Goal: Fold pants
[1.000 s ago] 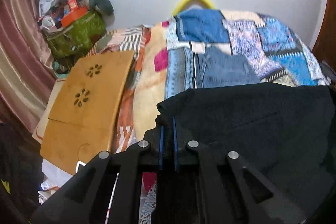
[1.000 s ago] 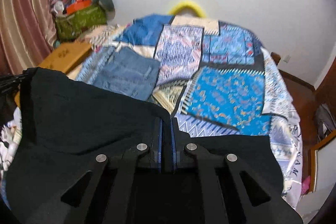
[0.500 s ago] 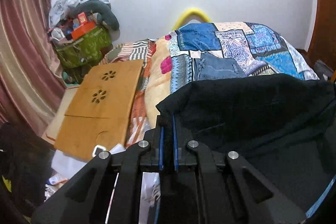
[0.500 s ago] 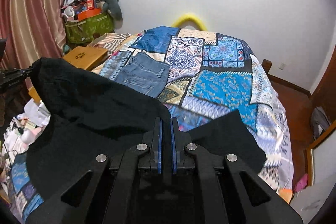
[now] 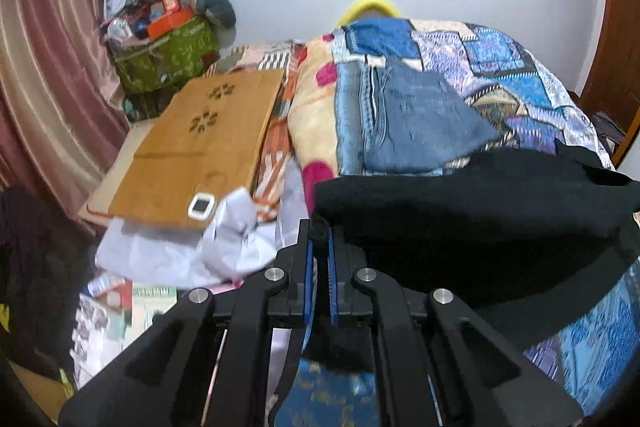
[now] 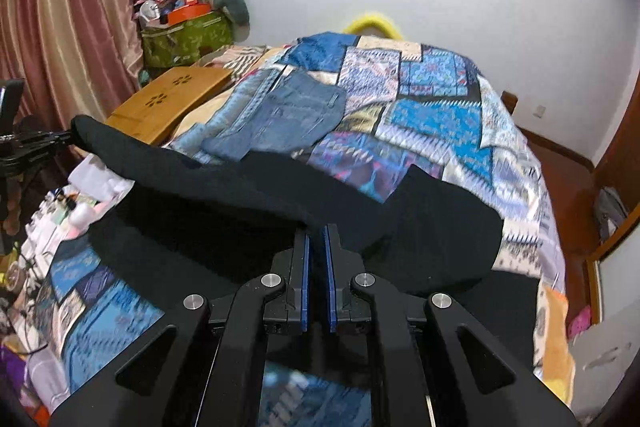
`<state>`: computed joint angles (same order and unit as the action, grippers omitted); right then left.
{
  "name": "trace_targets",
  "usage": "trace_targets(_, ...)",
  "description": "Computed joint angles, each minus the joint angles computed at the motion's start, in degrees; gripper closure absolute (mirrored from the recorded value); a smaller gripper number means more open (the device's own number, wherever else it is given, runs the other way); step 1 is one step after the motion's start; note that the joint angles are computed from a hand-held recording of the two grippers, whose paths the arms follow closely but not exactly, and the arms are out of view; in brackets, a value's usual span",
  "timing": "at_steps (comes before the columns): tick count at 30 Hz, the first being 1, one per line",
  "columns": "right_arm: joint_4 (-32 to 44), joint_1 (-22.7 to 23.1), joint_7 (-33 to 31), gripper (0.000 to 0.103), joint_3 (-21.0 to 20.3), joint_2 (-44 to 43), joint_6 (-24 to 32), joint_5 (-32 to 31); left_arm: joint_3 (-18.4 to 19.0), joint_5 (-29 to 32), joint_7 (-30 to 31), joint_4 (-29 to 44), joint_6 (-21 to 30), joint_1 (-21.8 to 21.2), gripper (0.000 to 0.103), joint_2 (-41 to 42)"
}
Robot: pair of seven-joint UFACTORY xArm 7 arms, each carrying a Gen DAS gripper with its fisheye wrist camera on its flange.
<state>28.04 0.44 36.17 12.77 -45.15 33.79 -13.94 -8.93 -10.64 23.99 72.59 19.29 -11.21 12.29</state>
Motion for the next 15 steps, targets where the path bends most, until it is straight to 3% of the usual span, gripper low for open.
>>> trace_targets(2, -1.11, 0.82, 0.72, 0.097, 0.71, -1.06, 0.99, 0.48, -0.52, -1.73, 2.0, -2.44, 0.5, 0.91, 0.097, -1.06)
trace_targets(7, -4.34, 2.81, 3.6, 0.097, 1.3, -2.96, 1.55, 2.33, 0.78, 0.7, 1.0, -8.32, -0.25, 0.15, 0.097, -2.6)
trace_targets(15, -6.01, 5.35, 5.2, 0.096, 1.14, -3.97, 3.77, 3.65, 3.26, 6.92, -5.48, -10.42, 2.18, -0.47, 0.097, -1.99)
